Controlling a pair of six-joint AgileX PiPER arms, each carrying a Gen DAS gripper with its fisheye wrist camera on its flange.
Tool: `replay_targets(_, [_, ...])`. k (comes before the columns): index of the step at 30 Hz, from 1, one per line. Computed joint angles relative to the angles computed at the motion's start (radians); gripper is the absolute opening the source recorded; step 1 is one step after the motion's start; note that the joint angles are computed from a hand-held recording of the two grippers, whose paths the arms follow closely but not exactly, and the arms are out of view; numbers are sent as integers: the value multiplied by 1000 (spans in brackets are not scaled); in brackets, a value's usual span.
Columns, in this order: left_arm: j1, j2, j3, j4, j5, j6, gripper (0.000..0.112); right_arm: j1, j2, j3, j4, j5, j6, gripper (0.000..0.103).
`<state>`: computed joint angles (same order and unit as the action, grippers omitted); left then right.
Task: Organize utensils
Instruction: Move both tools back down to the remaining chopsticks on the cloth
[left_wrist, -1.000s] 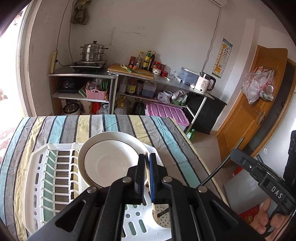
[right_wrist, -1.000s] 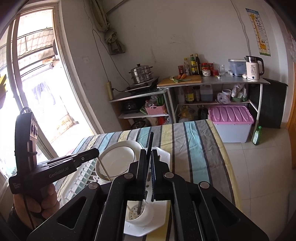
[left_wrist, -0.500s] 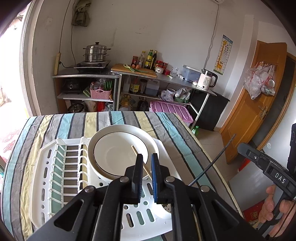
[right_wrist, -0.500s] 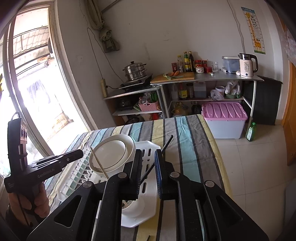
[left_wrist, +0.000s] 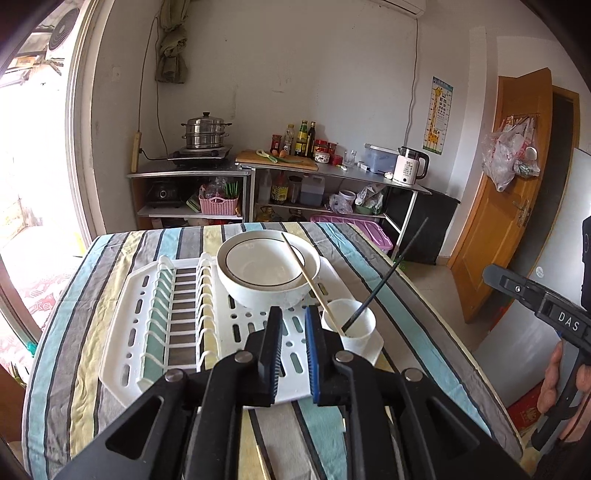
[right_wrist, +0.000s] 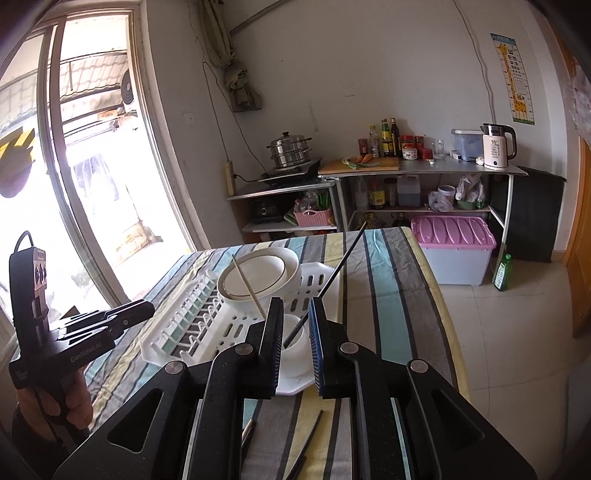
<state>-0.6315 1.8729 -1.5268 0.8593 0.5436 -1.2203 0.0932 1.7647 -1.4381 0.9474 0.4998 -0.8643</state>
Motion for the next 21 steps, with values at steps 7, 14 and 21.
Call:
replay_targets(7, [-119,-153,294,262,35,-348,13,35,-190,316,186,-83,-254,14])
replay_targets(14, [-223,-225,508,404,68,-595,13,18,-277,520,368,-67,-436,14])
replay_targets(21, [-286,-240,606,447,79,-740,13,28,-303,628,448,-75,-514,14])
